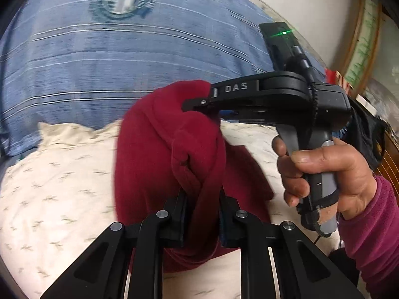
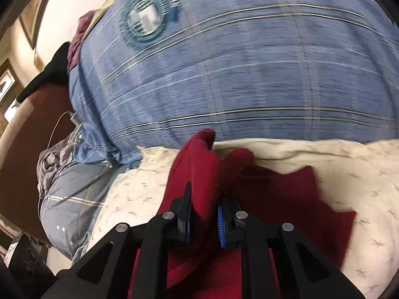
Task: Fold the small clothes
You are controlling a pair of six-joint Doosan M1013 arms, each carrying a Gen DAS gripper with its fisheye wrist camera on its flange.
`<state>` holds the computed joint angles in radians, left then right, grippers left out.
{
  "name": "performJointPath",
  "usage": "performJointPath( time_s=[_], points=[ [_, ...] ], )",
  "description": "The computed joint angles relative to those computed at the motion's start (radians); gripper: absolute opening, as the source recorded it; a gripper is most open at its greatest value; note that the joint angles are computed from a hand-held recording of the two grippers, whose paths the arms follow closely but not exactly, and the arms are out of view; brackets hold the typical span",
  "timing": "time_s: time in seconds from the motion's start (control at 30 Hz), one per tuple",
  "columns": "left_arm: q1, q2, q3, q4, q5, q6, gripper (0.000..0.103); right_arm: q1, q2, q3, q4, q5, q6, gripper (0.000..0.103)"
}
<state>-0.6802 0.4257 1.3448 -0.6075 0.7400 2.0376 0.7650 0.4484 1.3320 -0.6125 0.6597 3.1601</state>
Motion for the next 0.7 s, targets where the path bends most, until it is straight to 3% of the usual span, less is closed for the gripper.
performJointPath(
  time_s=[0.2, 0.3, 0.43, 0.47, 0.5, 0.57, 0.63, 0.7],
  points=[
    [-0.054, 0.051, -0.043, 0.029, 0.034, -0.024, 0.016, -0.012, -0.042, 0.116, -0.039, -0.009, 0.137, 0.015],
    [-0.066, 0.088, -0.081, 0.047, 0.09, -0.046, 0.019, -0.024, -0.028, 0.129, 0.032, 0.009, 0.116, 0.016],
    [-0.047, 0.103, -0.115, 0.009, 0.174, -0.001, 0.047, -0.011, -0.059, 0.185, -0.023, -0.038, 0.25, 0.034],
    [-0.042, 0.099, -0.117, 0.007, 0.181, 0.009, 0.057, -0.005, -0.074, 0.203, -0.053, -0.063, 0.293, 0.044],
    [-0.033, 0.08, -0.1, 0.008, 0.17, 0.033, 0.06, 0.007, -0.093, 0.226, -0.11, -0.095, 0.362, 0.049],
    [-0.022, 0.039, -0.062, 0.038, 0.104, 0.067, 0.066, 0.035, -0.118, 0.255, -0.223, -0.12, 0.482, 0.069],
    [-0.013, 0.01, -0.032, 0.091, 0.044, 0.046, 0.068, 0.059, -0.126, 0.255, -0.262, -0.121, 0.507, 0.074],
    [-0.003, 0.002, -0.024, 0.137, 0.025, -0.011, 0.068, 0.071, -0.115, 0.237, -0.193, -0.135, 0.431, 0.074]
  ],
)
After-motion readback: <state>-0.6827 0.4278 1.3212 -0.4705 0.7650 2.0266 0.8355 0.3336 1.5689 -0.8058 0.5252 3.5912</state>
